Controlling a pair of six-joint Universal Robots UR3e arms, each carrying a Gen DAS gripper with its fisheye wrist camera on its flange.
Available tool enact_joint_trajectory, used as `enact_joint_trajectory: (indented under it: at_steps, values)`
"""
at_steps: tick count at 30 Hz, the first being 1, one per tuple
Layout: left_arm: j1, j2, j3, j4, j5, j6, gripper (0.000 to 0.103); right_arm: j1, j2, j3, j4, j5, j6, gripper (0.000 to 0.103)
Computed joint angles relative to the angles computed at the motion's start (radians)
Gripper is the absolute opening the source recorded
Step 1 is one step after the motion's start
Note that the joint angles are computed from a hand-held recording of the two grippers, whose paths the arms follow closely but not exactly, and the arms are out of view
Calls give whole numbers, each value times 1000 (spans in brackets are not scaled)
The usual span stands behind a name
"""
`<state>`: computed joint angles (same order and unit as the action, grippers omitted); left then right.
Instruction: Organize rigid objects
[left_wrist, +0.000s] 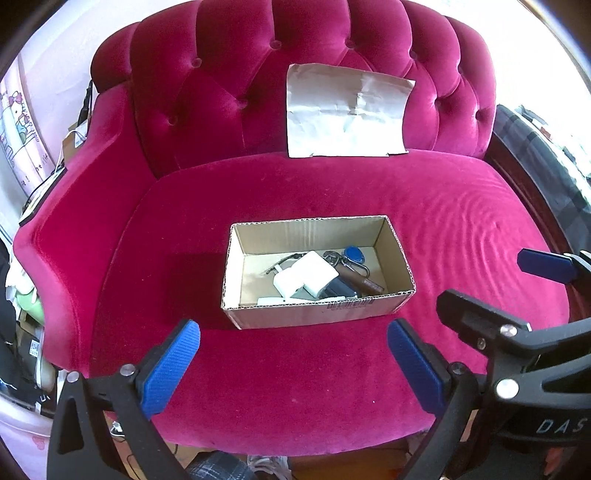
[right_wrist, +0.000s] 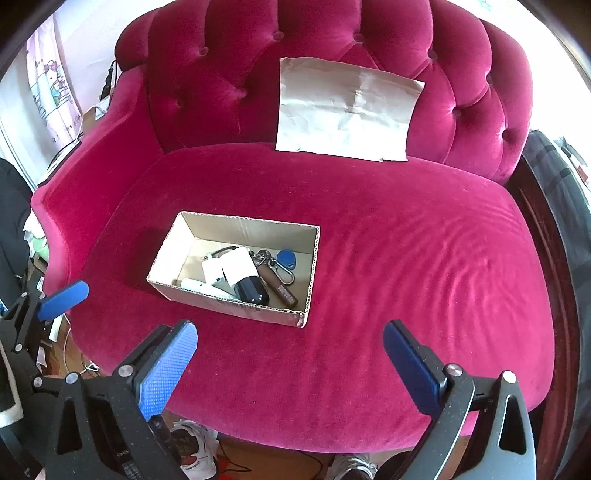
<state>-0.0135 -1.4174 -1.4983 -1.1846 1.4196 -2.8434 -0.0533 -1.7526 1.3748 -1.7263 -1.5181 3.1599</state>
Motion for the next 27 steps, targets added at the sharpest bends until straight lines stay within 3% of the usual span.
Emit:
enact_joint_trajectory:
  at_steps: [27]
  values:
    - [5, -1, 21, -26, -15, -11, 103, 8, 10, -23, 3, -6, 1, 103]
